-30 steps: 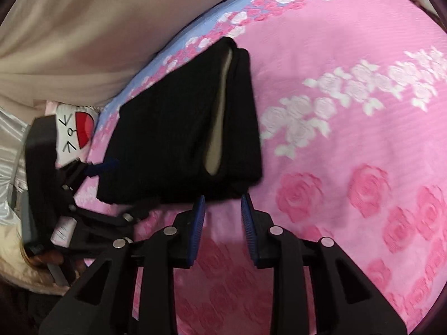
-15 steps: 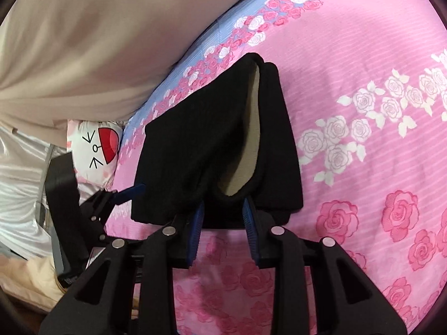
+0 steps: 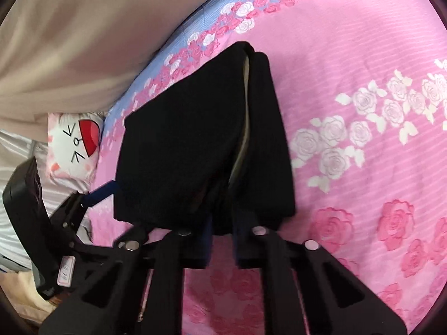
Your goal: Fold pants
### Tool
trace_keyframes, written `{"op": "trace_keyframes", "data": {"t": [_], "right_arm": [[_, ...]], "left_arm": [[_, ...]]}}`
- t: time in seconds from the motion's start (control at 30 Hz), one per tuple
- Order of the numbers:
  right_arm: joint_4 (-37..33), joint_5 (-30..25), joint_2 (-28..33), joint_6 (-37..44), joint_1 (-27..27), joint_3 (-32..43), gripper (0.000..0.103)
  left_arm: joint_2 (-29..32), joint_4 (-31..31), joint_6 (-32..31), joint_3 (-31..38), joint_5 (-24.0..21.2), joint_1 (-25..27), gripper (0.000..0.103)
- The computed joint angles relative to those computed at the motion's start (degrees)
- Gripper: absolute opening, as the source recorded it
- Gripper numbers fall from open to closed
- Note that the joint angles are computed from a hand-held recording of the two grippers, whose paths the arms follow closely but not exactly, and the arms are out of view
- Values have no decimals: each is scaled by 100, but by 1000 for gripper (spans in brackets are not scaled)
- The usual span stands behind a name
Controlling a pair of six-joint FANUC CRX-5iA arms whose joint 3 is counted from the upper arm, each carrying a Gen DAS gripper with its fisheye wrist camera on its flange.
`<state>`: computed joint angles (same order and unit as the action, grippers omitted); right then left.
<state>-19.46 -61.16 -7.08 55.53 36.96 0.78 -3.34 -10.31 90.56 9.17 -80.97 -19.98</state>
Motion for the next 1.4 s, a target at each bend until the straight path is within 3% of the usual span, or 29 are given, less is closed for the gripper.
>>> {"op": "trace_keyframes", "data": {"t": [0.1,0.17,0.2,0.27,0.37,0.43,0.53,0.57,0.63,0.77,0.8,0.93,0.97,1.0,1.03,1.1,1.13,1.17,1.2,1.23,1.3,1.4], "right_arm": [[755,209,-284,-249,187,-239,8],[448,-251,75,161,-11,-225,14],[144,-141,62,297,-170,-298,16],[412,-107,-93,-34,-138,-355,47],[1126,217,-701,-566,25,-786,53],[920,165,-920,-674,-179,-895,55],[13,73,-998,-642,-626,-897,57],[-288,86,-948,-641,-690,-871,69],[-258,177,-875,-862,-533,-898,75],[-287,431,-592,-892,-292,-851,75],[-130,557,-521,-1091,-150,-849,75],[111,694,-141,-1364,82,-614,73],[194,605,-38,-1341,151,-512,64],[329,445,-2,-1380,190,-466,63],[542,349,59,-1508,300,-406,60],[654,91,168,-1564,379,-218,45],[611,86,165,-1610,378,-199,36],[629,6,163,-1716,392,-128,32],[650,-41,146,-1776,411,-82,31],[629,-39,116,-1826,419,-37,30],[418,-73,-90,-1786,368,9,28],[364,-500,-285,-1696,434,124,27]], "left_arm": [[-72,11,-25,-94,114,54,98],[-16,-33,11,-113,52,69,98],[65,-78,54,-52,-55,52,98],[1,-23,44,-94,-32,133,98],[-248,97,20,-267,128,392,98],[-422,301,25,-432,154,702,98],[-661,615,-20,-715,213,1248,98],[-735,725,-45,-826,251,1457,98],[-883,1123,-102,-1064,354,1881,98],[-1137,2908,-511,-1956,765,3121,98],[-1083,3061,-463,-2037,809,3212,98],[-660,3097,-166,-2107,644,3291,98],[-624,3156,-153,-2189,686,3275,98],[-658,3139,-207,-2203,798,3260,98],[-619,3027,-168,-2132,759,3184,98],[-459,2809,-185,-1896,568,3008,97],[-406,2902,-233,-1864,469,3004,93],[-383,3025,-323,-1876,418,3034,78],[-374,3156,-438,-1893,329,3069,66],[-359,3122,-513,-1842,218,3065,62],[-447,3057,-876,-1785,-102,3077,43],[-712,3422,-1402,-2077,-676,3433,35]]}}
